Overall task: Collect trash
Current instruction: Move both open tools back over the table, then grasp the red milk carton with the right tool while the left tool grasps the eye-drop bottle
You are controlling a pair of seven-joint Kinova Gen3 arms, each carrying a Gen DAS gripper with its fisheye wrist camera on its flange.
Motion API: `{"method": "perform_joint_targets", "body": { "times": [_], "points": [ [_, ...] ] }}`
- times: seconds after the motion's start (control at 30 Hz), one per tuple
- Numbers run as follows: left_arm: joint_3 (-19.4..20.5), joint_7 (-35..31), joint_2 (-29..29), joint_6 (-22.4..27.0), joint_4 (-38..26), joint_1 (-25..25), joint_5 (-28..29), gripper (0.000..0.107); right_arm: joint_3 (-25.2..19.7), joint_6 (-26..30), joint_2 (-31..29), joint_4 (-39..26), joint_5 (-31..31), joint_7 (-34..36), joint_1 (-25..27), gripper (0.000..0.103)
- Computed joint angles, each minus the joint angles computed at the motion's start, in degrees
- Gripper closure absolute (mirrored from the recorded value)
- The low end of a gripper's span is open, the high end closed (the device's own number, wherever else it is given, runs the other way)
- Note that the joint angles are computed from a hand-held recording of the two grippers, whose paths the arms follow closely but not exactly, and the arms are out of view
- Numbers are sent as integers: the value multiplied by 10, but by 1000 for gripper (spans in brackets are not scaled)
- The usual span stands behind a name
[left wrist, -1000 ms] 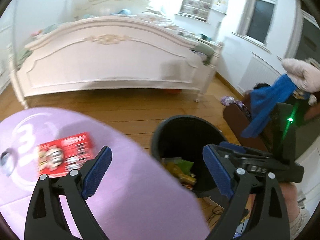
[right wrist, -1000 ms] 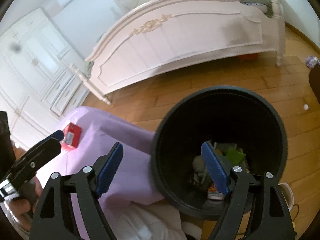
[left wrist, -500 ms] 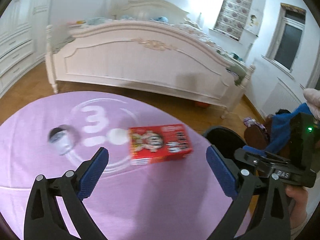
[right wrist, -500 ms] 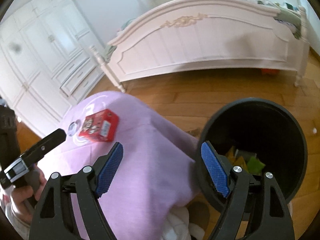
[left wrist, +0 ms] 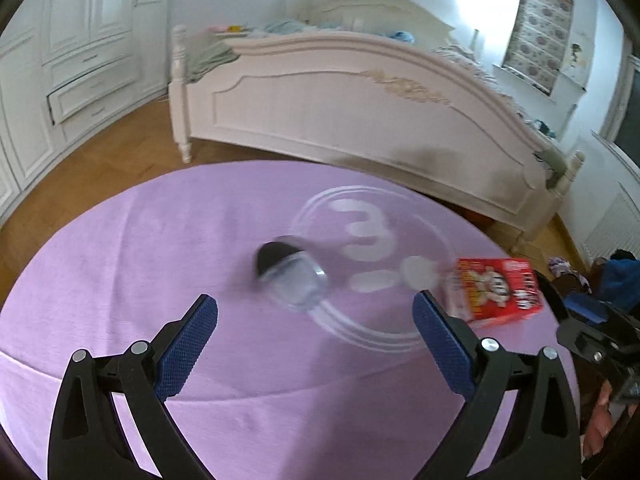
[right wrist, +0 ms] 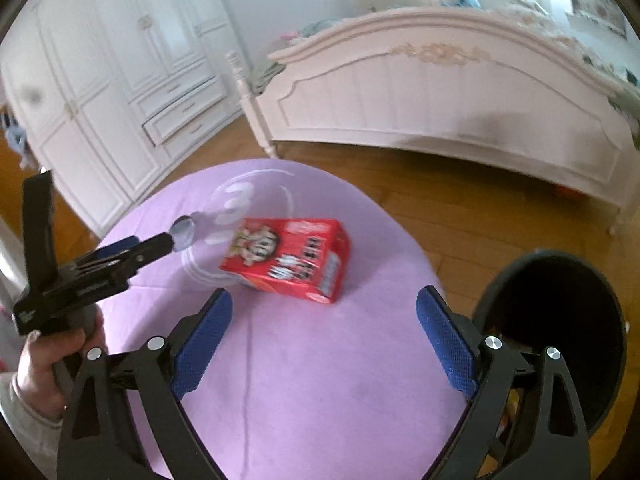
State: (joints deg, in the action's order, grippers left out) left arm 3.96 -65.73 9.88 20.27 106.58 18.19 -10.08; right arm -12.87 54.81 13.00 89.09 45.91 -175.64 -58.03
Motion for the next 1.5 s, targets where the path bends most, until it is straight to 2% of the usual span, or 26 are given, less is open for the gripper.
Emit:
{"method": "perform_joint_targets", "body": {
  "times": [0.23, 0.33, 0.6, 0.7, 0.77, 0.87, 0.93, 0.97, 1.2, 1.37, 1.4, 1.43, 1.5],
  "points": [
    [6, -39, 17, 6, -14, -27, 28, 10, 21, 57, 76, -107, -26, 83, -27, 11],
    [4, -49, 21, 8, -16, -29, 34, 10, 39, 86, 105, -144, -41, 104, -42, 7],
    [10, -79, 33, 20, -27, -37, 59, 12, 76, 107, 143, -188, -57, 120, -56, 6],
    [2, -75, 39, 36, -37, -26, 48, 21, 83, 103, 148, -188, -59, 118, -57, 8],
    [-15, -53, 43, 48, -46, -2, 15, 26, 86, 90, 143, -177, -57, 112, -56, 10],
    [-17, -44, 41, 46, -44, 1, 0, 42, 86, 74, 136, -161, -54, 106, -54, 10],
    [-14, -46, 40, 43, -42, -4, -1, 57, 85, 62, 128, -148, -51, 98, -53, 10],
    [-13, -48, 40, 42, -42, -6, -1, 60, 84, 54, 122, -138, -48, 92, -52, 10],
    [21, -110, 26, 23, -21, -55, 72, 61, 73, 6, 66, -57, 7, 11, -56, 10],
    [39, -146, 7, 7, -9, -59, 112, 62, 52, -18, 12, 11, 64, -72, -47, 10],
    [39, -148, 6, 7, -12, -54, 114, 64, 47, -25, -1, 28, 76, -90, -43, 10],
    [44, -156, 4, 6, -14, -51, 121, 77, 42, -30, -13, 44, 88, -112, -40, 10],
    [53, -160, 3, 6, -24, -43, 125, 80, 31, -25, -35, 72, 106, -148, -33, 10]
  ]
}}
